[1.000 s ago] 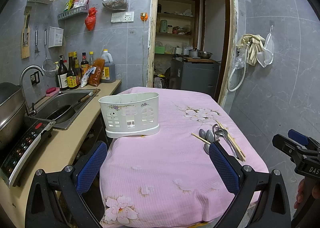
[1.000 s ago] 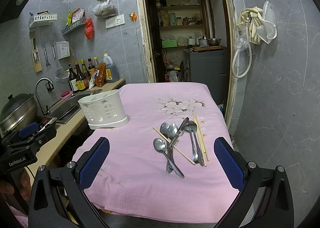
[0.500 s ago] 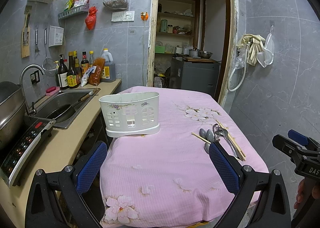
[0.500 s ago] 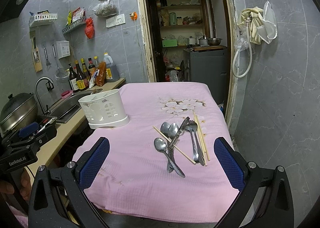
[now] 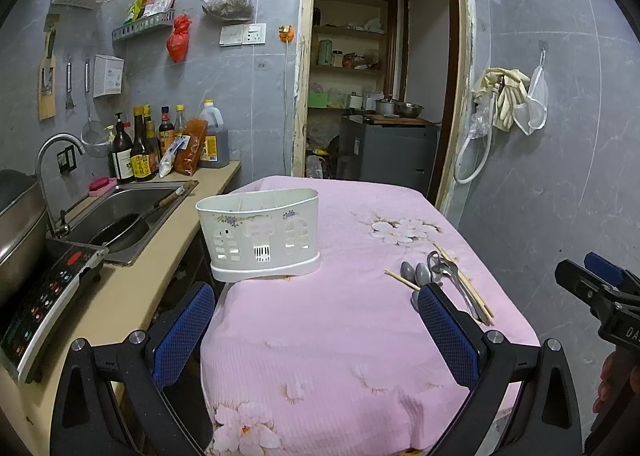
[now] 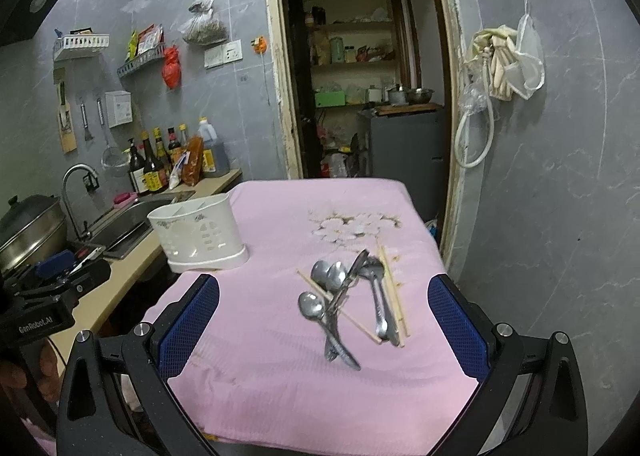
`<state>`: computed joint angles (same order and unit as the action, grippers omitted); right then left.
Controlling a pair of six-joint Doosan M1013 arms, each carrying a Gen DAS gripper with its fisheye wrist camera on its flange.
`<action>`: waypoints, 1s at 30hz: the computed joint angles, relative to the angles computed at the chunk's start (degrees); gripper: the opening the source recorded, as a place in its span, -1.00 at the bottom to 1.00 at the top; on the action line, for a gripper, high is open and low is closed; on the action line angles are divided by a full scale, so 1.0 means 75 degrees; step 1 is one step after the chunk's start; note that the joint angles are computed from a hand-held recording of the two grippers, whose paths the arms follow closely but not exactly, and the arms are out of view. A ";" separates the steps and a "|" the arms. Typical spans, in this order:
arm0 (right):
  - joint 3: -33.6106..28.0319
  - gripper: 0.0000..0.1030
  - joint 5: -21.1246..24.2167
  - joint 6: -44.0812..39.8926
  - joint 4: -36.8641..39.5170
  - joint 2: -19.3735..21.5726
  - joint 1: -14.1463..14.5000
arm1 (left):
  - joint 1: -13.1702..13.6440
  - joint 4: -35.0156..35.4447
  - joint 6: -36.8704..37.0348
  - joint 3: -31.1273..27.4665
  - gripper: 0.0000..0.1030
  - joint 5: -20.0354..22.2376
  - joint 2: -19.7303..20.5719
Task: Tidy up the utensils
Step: 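Lower the right gripper onto the steel fork in the utensil pile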
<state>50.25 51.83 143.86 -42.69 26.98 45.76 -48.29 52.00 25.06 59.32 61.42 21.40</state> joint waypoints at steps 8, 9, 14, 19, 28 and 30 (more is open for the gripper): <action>-0.0256 0.98 0.0132 0.0307 -0.0777 0.0079 -0.0034 | 0.0073 0.0196 0.0127 -0.0450 0.99 -0.0149 0.0192; -0.0294 0.98 0.0148 0.0290 -0.0810 0.0094 -0.0053 | 0.0092 0.0190 0.0172 -0.0533 0.99 -0.0184 0.0237; -0.0599 0.98 0.0242 0.0072 -0.0829 0.0243 -0.0186 | 0.0206 -0.0068 0.0532 -0.1048 0.99 -0.0321 0.0530; -0.0902 0.98 0.0209 -0.0345 -0.0408 0.0424 -0.0480 | 0.0324 -0.0544 0.0957 -0.1650 0.99 -0.0361 0.0912; -0.1485 0.98 0.0129 -0.1920 0.1767 0.0901 -0.1193 | 0.0485 -0.1390 0.1285 -0.3069 0.99 0.0135 0.1881; -0.1582 0.98 0.0131 -0.2270 0.2350 0.1028 -0.1330 | 0.0521 -0.1643 0.1280 -0.3376 0.99 0.0272 0.2097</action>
